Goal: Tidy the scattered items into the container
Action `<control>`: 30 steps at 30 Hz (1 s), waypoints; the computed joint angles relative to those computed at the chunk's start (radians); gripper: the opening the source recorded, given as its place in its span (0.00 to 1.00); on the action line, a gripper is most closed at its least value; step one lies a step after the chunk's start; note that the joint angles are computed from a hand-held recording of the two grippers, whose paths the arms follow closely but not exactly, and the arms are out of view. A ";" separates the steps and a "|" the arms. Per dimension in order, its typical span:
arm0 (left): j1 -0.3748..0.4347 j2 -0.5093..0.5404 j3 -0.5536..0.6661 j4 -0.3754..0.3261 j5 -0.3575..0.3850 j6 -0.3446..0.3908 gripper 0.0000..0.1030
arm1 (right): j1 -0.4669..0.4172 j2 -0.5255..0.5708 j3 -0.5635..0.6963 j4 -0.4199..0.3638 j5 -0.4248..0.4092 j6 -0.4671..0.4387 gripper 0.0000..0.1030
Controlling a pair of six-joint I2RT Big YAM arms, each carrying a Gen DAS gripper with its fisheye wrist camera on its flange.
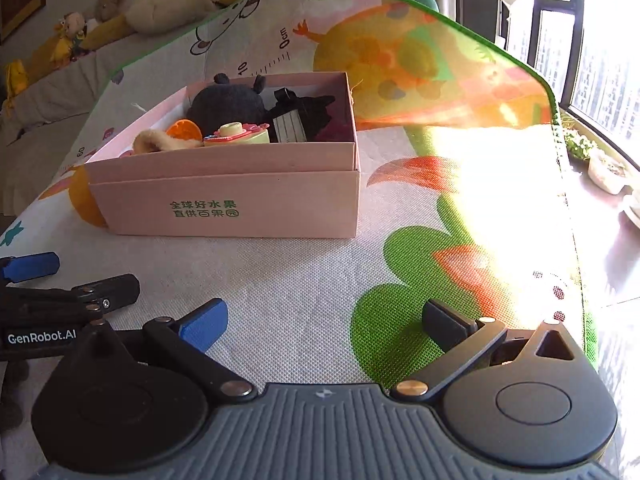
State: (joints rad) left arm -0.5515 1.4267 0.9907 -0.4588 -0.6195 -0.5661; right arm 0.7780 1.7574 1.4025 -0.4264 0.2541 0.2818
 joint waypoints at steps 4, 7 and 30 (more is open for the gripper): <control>0.006 -0.014 -0.014 0.011 0.022 -0.014 1.00 | 0.016 -0.005 -0.017 0.020 0.047 0.025 1.00; 0.000 -0.009 -0.007 -0.002 0.011 -0.014 1.00 | 0.017 -0.022 -0.057 0.073 0.047 0.005 1.00; 0.006 -0.008 -0.005 0.003 0.020 -0.012 1.00 | 0.018 -0.028 -0.071 0.093 0.045 -0.001 1.00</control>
